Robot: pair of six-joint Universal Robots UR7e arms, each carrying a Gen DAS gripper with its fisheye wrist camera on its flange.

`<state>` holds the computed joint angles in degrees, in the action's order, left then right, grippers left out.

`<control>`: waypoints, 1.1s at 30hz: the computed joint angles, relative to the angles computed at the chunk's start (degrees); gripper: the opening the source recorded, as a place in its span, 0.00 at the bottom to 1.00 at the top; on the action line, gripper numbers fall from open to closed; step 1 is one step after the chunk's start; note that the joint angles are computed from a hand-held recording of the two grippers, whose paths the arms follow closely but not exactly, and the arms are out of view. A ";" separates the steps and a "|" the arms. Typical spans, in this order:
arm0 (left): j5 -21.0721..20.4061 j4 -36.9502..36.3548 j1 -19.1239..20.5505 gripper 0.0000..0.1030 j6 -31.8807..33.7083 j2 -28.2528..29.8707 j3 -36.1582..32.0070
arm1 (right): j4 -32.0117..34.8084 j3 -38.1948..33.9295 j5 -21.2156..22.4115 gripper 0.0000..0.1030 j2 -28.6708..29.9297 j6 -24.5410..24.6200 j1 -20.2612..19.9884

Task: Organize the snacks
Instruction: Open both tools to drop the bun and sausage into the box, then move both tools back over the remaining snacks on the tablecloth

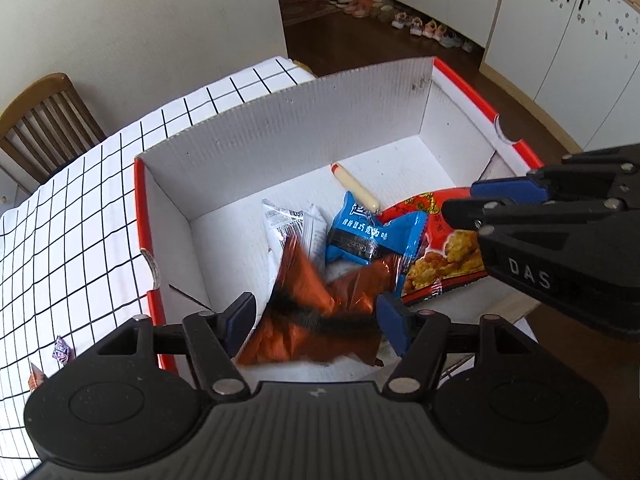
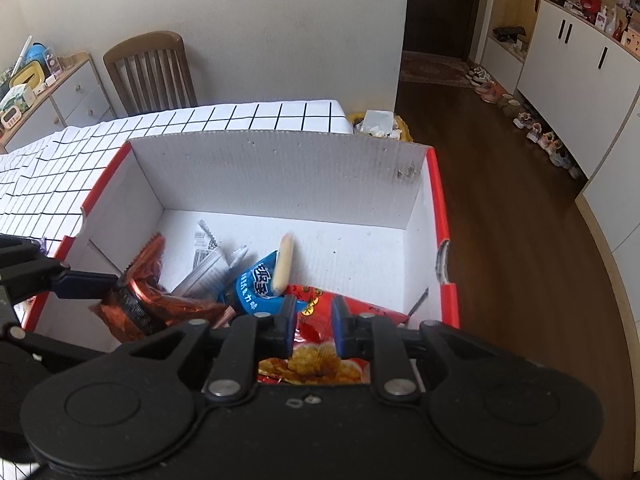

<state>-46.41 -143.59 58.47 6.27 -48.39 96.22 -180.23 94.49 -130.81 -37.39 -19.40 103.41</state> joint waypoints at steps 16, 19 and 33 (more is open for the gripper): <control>-3.03 -7.81 -1.61 0.64 -0.09 -7.77 6.92 | -4.37 6.89 4.31 0.28 -5.52 -0.70 2.35; -3.57 -8.64 -1.99 0.64 0.23 -9.63 8.27 | -5.74 7.96 4.72 0.30 -5.99 -1.25 3.15; -6.98 -12.38 -2.28 0.64 3.65 -19.13 14.63 | -12.82 11.81 5.60 0.41 -7.00 0.22 7.14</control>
<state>-53.39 -155.97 56.19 9.91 -67.52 110.85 -193.05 106.31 -125.21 -44.39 -19.18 110.55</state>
